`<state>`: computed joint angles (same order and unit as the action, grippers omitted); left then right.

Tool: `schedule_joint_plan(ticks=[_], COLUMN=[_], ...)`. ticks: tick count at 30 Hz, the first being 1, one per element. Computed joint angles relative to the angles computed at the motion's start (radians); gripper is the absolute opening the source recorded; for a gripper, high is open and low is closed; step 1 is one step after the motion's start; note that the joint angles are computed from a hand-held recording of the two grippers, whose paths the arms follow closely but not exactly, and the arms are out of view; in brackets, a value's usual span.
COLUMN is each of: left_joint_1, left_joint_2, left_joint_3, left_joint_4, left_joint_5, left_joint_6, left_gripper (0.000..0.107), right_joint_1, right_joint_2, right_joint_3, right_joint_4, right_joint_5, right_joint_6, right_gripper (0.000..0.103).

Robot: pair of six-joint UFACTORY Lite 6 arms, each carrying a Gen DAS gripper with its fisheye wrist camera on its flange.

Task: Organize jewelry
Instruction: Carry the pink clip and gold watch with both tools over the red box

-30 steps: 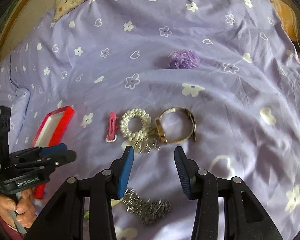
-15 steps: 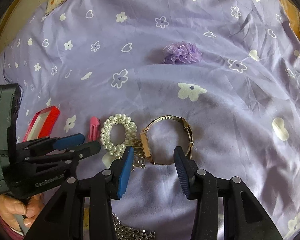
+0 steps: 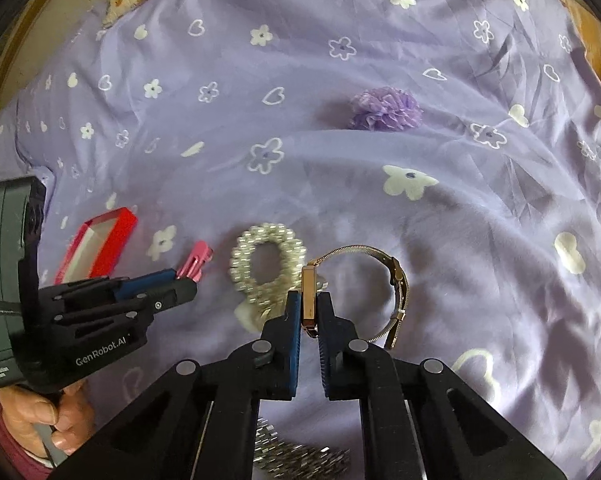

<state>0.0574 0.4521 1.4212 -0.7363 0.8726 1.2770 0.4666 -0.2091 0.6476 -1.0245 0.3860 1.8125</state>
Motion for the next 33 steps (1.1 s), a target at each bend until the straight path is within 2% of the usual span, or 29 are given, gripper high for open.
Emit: schedule_joint_plan(ticks=[6, 18, 33], left_joint_1=[0.109, 0.296, 0.478], left_joint_2=[-0.034, -0.042, 0.179], left_joint_3=[0.001, 0.074, 0.444], left_joint_4=[-0.022, -0.04, -0.035], left_joint_5=[0.085, 0.236, 0.387], left_joint_6=[0.067, 0.142, 0.093], left_gripper=[0.018, 0.018, 0.018], right_joint_1=[0.129, 0.275, 0.338], right_joint_2=[-0.015, 0.114, 0.422], right_joint_3=[0.028, 0.226, 0.599], right_joint_4=[-0.045, -0.055, 0.051], right_joint_5=[0.066, 0.122, 0.118], right_joint_6=[0.133, 0.167, -0.008], right_gripper=[0.007, 0.007, 0.007])
